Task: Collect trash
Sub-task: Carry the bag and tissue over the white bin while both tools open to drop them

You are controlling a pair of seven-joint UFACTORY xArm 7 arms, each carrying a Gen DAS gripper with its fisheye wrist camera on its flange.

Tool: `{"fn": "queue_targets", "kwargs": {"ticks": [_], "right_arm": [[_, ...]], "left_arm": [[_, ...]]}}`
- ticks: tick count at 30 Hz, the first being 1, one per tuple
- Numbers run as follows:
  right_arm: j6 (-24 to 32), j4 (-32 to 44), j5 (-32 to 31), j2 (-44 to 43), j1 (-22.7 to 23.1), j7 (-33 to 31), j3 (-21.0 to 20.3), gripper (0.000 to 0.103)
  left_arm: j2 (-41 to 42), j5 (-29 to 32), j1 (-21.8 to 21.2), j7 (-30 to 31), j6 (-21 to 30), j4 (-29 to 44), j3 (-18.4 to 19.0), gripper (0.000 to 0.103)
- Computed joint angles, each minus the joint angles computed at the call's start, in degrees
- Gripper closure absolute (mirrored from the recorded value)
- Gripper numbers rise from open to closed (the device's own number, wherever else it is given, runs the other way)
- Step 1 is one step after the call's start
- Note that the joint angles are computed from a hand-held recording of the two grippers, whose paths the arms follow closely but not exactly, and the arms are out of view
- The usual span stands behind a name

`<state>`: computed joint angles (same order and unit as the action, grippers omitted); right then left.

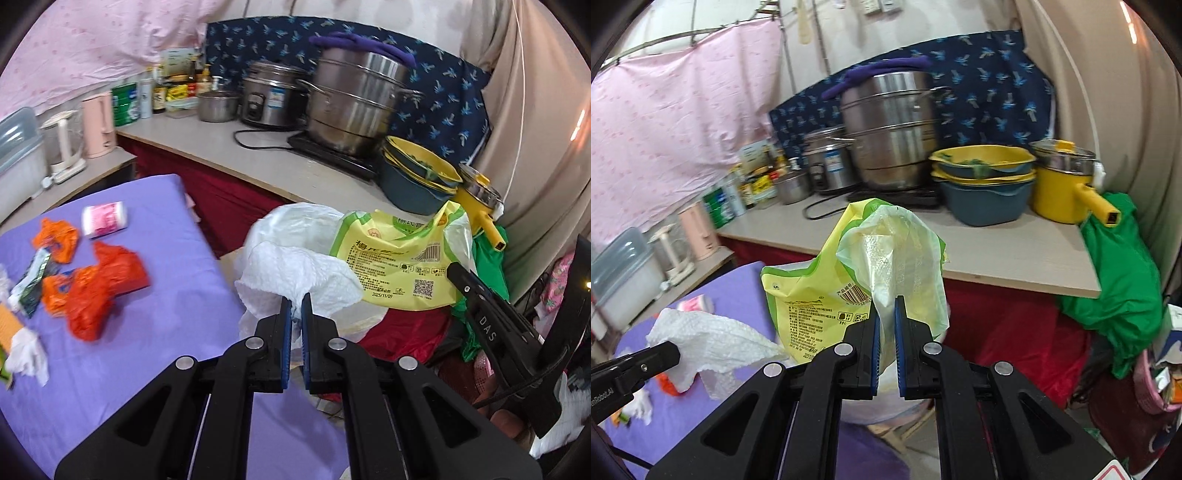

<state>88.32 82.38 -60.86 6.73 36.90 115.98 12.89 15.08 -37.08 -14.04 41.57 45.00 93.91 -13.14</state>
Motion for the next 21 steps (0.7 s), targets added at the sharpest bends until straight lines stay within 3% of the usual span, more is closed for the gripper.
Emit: {"fn": "queue_targets", "kwargs": {"ticks": [5,12,18,20,21], "right_arm": [[2.6,-2.5,2.4,-0.9,-1.4,-0.2,-0.7,0.096],[1.1,-3.8,4.7,-0.3,-4.7,-2.5,-1.7,0.096],[-6.8,-3.2,5.7,2.1,-7.1,-5.7,-3.4,0.095],[-11.3,-4.3,6.1,1.8,-7.9,-5.3,-4.1,0.091],[-13.7,-5.0,6.0,1.5,-8.4,-5.0,-4.4,0.089]], "left_arm": [[7.4,5.3,-3.8,-3.4,-0.3,6.4,-0.9,0.098],[18.6,13.9,-8.0,-10.9,0.5,17.3,-0.9,0.098],[28.1,19.1,-10.0,-15.4,7.1,29.8,-0.5,0.096],[30.6,19.4,-9.8,-17.0,9.8,33.9,-0.5,0.083],[30.8,18.9,-9.3,-17.4,9.7,34.0,-0.7,0.068]]}}
